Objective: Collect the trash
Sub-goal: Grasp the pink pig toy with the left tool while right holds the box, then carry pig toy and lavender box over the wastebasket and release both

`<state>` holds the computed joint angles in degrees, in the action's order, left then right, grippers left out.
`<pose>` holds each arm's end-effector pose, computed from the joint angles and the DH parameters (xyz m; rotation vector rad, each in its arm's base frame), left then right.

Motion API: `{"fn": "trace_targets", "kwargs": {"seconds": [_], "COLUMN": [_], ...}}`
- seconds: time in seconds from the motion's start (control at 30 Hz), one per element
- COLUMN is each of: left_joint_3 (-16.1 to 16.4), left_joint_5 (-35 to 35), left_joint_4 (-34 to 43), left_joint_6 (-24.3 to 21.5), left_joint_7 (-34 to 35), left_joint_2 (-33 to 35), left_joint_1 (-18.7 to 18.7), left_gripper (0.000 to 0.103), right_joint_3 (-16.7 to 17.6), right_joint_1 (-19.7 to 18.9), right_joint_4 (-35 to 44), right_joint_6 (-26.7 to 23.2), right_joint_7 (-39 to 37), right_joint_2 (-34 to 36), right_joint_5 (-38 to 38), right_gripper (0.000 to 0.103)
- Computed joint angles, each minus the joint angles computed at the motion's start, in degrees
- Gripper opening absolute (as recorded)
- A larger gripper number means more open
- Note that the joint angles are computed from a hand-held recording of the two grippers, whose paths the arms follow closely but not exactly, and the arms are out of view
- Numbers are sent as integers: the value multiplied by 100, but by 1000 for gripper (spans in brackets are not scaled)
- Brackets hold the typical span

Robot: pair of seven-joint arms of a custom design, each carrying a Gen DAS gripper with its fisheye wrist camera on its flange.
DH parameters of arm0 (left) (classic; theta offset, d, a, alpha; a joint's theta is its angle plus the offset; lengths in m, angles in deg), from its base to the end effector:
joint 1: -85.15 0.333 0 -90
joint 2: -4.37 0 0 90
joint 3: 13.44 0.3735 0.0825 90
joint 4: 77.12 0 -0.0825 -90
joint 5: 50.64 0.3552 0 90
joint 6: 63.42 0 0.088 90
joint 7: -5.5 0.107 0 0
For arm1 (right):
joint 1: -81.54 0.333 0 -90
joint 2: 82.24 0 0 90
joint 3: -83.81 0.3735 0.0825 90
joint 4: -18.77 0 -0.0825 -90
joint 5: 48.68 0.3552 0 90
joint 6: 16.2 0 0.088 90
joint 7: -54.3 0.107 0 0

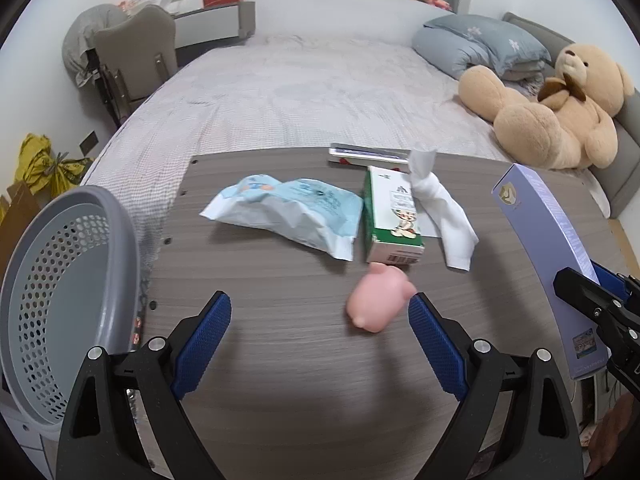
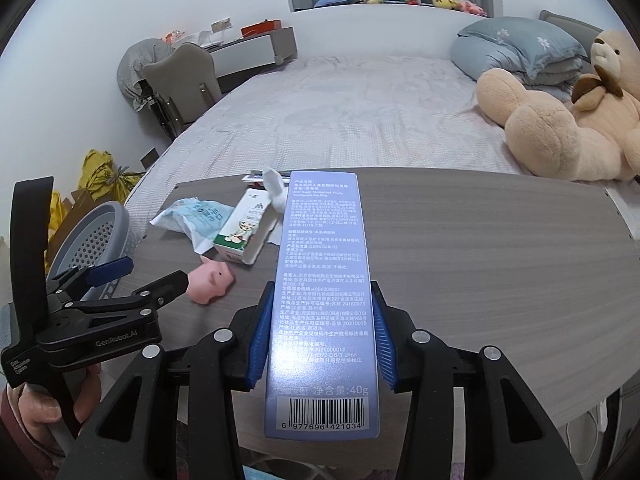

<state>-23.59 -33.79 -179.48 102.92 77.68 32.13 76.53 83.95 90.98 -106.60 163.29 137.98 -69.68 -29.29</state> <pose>0.6678 -0.2222 0.4287 -1.6632 2.1023 -0.7420 0.5907 0.0703 0.4462 -1.7044 1.8099 -0.5199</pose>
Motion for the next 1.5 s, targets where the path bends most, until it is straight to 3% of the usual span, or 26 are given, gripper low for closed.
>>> {"fn": "trace_targets", "kwargs": {"seconds": [0.4,0.5,0.83,1.07,1.33,1.5], "left_joint_3": [-95,-47,-423,-394,-49,-163], "left_joint_5": [-41,-5,-321,-542,-316,-363], "left_joint_4": [428,461,336,-15,-472,-682], "left_joint_6": [-335,-331,-287,-155,323,629], "left_joint_7": [242,233,731,779,404,442], "left_joint_2": [398,435,408,148,-290,-495], "left_joint_1": [-98,-147,126,226,179,472], "left_gripper": [89,84,39,39,39,39], "right_joint_3": [461,545,440,490,90,-72], "right_joint_1": [-459,-531,-424,-452,-19,241], "right_joint_4": [-95,-83,-80,-77,-40,111], "right_joint_6": [77,71,97,84,35,-17], "right_joint_7": [-353,-479,-515,-600,-223,51], "right_joint_2": [-8,-4,11,-1,-45,-32], "right_joint_5": [644,807,896,979,542,147], "right_gripper": [43,43,43,43,43,43]}}
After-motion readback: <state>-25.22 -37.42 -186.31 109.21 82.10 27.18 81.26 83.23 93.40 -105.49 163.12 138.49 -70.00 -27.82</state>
